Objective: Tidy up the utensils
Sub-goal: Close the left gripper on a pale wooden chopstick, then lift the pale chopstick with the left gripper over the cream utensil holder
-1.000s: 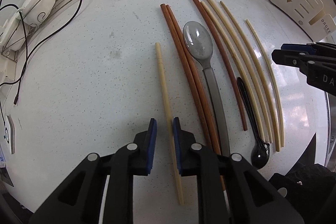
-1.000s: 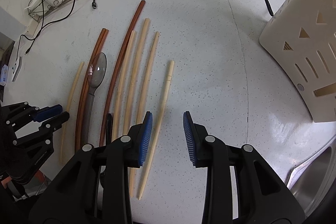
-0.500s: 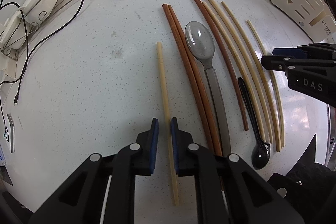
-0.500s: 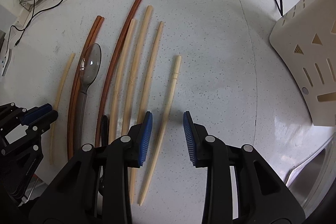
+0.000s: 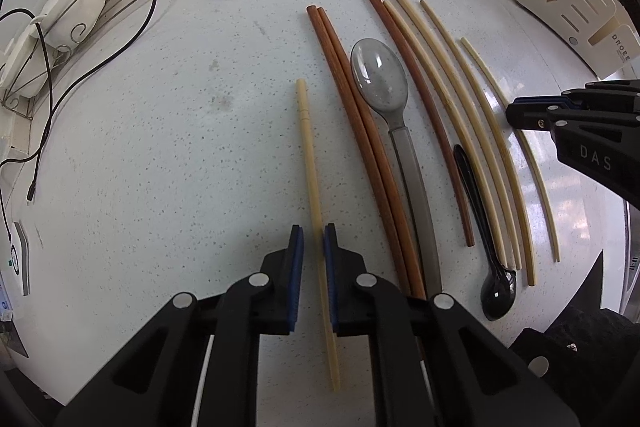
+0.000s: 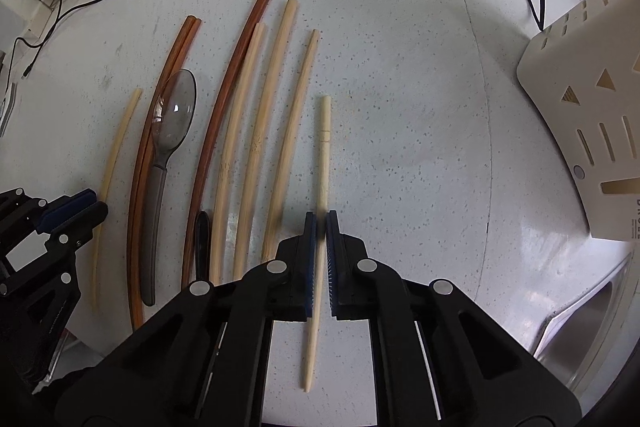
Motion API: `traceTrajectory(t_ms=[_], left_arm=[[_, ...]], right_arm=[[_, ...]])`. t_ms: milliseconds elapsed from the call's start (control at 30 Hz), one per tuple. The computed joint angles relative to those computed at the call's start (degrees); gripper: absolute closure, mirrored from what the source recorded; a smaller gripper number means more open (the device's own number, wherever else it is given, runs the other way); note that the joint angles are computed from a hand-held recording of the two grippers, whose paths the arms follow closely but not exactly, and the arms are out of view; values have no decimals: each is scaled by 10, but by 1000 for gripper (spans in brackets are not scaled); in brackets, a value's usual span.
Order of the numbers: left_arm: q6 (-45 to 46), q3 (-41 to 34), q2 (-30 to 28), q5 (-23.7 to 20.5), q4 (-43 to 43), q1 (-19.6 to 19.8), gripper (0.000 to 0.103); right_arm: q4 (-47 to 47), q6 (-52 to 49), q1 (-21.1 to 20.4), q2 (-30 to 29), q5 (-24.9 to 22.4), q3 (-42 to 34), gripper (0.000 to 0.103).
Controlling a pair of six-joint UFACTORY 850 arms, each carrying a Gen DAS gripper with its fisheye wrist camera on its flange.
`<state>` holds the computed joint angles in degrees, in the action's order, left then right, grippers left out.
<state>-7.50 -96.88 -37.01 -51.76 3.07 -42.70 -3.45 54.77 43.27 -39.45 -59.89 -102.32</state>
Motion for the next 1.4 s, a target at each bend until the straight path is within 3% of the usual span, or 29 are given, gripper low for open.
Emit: traceTrajectory(t_ms=[100,500,867,1200,1400], left_arm=[[3,-5,-3,-6,3,0,99],[42,4,3,-5,-47,18,99],[67,29,37,24,-81,40,99],[89,65,85,81,-152,54,99],[100,61,99,124,-188,50,99]], right_arm=[[1,1,0,-3,-4,-6,98],[43,-13,-25,38,48,54,99],[36,26,-27,91,92,118,99],[54,79,-31,176,204,209,99],[-43,196,-15,236,228,257,99]])
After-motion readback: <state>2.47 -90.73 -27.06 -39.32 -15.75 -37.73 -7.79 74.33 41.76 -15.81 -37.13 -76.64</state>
